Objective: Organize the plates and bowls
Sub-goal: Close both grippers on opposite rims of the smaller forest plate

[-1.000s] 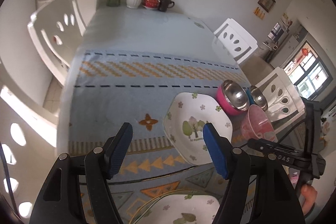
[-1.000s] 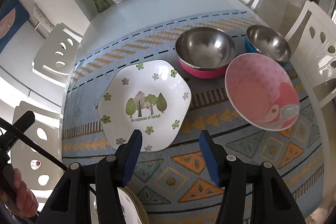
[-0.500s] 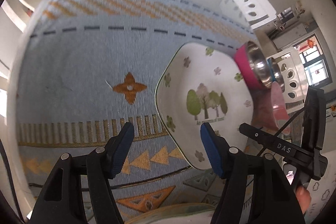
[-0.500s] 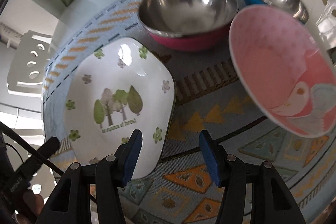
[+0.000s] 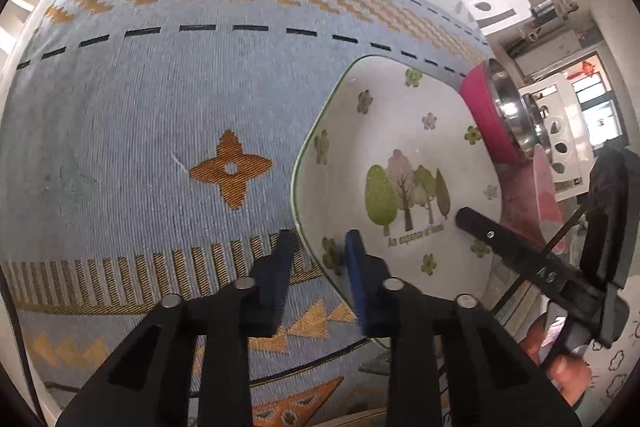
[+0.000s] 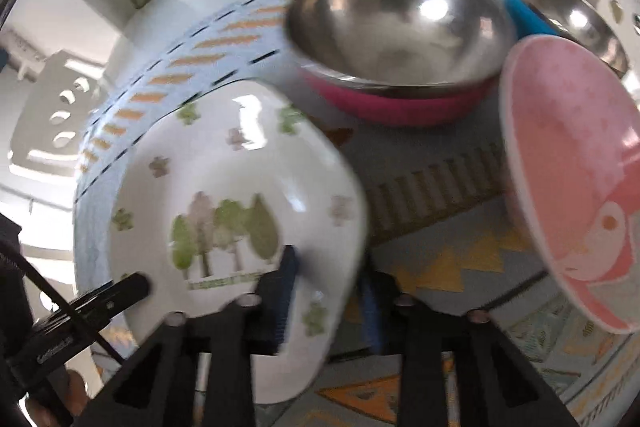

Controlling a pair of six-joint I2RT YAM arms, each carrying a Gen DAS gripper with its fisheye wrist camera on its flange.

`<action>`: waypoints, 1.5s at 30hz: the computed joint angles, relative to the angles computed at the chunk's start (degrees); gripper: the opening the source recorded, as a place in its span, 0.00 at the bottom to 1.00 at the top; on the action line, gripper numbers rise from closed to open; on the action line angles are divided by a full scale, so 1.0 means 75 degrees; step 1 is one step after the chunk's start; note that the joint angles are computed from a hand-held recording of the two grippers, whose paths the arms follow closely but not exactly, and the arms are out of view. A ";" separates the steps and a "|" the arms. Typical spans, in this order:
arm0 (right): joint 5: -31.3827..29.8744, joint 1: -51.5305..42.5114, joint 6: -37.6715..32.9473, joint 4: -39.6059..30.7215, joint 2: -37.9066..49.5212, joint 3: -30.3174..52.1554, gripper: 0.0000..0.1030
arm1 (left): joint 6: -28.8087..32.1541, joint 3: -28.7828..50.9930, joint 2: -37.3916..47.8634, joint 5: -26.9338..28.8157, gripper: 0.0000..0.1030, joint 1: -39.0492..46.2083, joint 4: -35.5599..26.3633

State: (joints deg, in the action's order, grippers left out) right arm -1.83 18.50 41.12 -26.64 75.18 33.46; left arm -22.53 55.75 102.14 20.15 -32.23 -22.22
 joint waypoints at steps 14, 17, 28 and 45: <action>-0.0426 0.1249 0.0882 -0.0622 -0.0897 -0.0361 0.26 | 0.0232 0.0142 -0.0165 -0.0163 0.15 0.0465 -0.0088; -0.0442 0.0763 0.0512 -0.0628 -0.1042 -0.0441 0.26 | 0.0235 -0.0073 -0.0224 -0.0084 0.15 0.0317 -0.0085; -0.0490 -0.0096 -0.0482 0.0368 -0.0255 -0.0309 0.26 | -0.0177 -0.0440 -0.0150 0.0088 0.15 -0.0056 0.0431; -0.0755 0.0796 -0.0439 0.0232 -0.1266 -0.0385 0.23 | 0.0339 -0.1585 -0.2160 -0.0054 0.16 0.0570 0.1052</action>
